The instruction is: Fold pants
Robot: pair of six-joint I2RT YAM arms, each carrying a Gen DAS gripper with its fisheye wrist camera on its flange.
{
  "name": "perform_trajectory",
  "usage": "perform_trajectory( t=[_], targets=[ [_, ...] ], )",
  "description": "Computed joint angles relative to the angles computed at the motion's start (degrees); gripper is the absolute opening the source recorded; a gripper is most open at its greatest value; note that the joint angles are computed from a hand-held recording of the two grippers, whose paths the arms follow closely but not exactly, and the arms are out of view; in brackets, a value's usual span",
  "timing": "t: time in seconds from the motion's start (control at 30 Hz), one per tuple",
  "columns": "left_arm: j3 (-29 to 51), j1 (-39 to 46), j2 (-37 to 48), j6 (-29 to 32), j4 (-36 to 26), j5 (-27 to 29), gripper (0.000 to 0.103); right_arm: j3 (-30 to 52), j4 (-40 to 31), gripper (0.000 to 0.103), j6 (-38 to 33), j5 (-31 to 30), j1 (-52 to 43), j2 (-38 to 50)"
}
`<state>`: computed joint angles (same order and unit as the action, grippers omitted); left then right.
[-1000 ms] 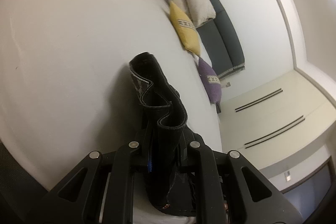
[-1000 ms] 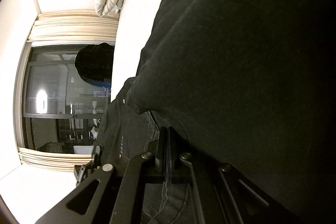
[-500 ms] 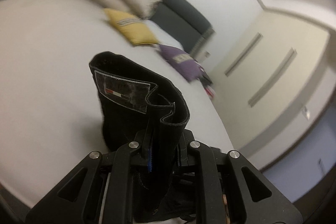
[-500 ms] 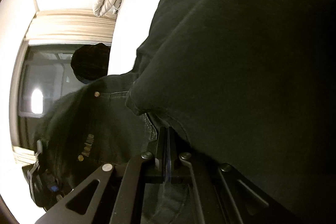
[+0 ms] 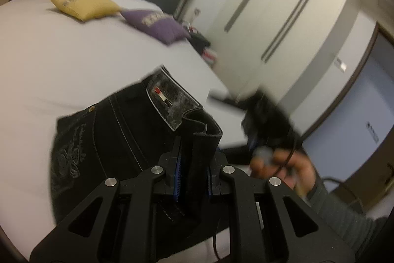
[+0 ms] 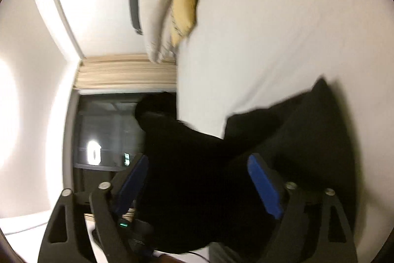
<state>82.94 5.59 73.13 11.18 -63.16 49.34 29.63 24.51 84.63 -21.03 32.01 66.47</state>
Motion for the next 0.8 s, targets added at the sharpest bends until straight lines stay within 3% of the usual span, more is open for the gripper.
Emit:
perform_trajectory(
  t=[0.1, 0.17, 0.27, 0.3, 0.37, 0.5, 0.57, 0.63, 0.7, 0.73, 0.8],
  targets=[
    [-6.79, -5.20, -4.65, -0.99, 2.52, -4.47, 0.013, 5.16, -7.17, 0.090, -5.03, -4.03, -2.65, 1.18],
    [-10.49, -7.90, -7.11, -1.67, 4.73, -7.53, 0.013, 7.47, -8.27, 0.090, -6.90, -5.86, -3.34, 2.79],
    [-15.76, -11.94, -10.31, -2.72, 9.72, -12.12, 0.013, 13.80, -20.82, 0.090, -12.76, -7.00, -2.56, 4.92],
    [-17.00, -13.77, -11.77, -3.06, 10.69, -14.14, 0.013, 13.68, -21.82, 0.091, -12.99, -9.26, -4.00, 5.57],
    [-19.00, -16.65, -13.54, -3.88, 12.25, -16.98, 0.013, 11.93, -15.77, 0.091, -9.62, -12.73, -4.43, 7.89],
    [-21.32, -20.41, -14.57, -4.14, 14.07, -20.71, 0.013, 12.57, -10.45, 0.090, -9.39, -15.79, -5.36, 12.42],
    [-20.32, -20.88, -14.44, -3.47, 13.08, -21.51, 0.013, 15.16, -13.37, 0.081, -12.50, -16.57, -5.48, 14.22],
    [-21.19, -23.54, -16.09, -3.83, 13.45, -24.51, 0.013, 18.94, -19.69, 0.065, -17.04, -15.77, -4.71, 15.60],
    [-20.97, -25.08, -16.64, -4.04, 13.46, -26.42, 0.013, 22.16, -26.58, 0.033, -22.66, -14.69, -4.72, 15.99],
    [-20.74, -25.97, -16.86, -4.24, 13.31, -27.33, 0.013, 22.20, -28.29, 0.025, -24.68, -14.44, -5.22, 15.50],
    [-20.23, -28.94, -16.84, -5.34, 13.86, -29.69, 0.013, 21.42, -31.07, 0.018, -26.82, -13.17, -5.55, 13.13]
  ],
)
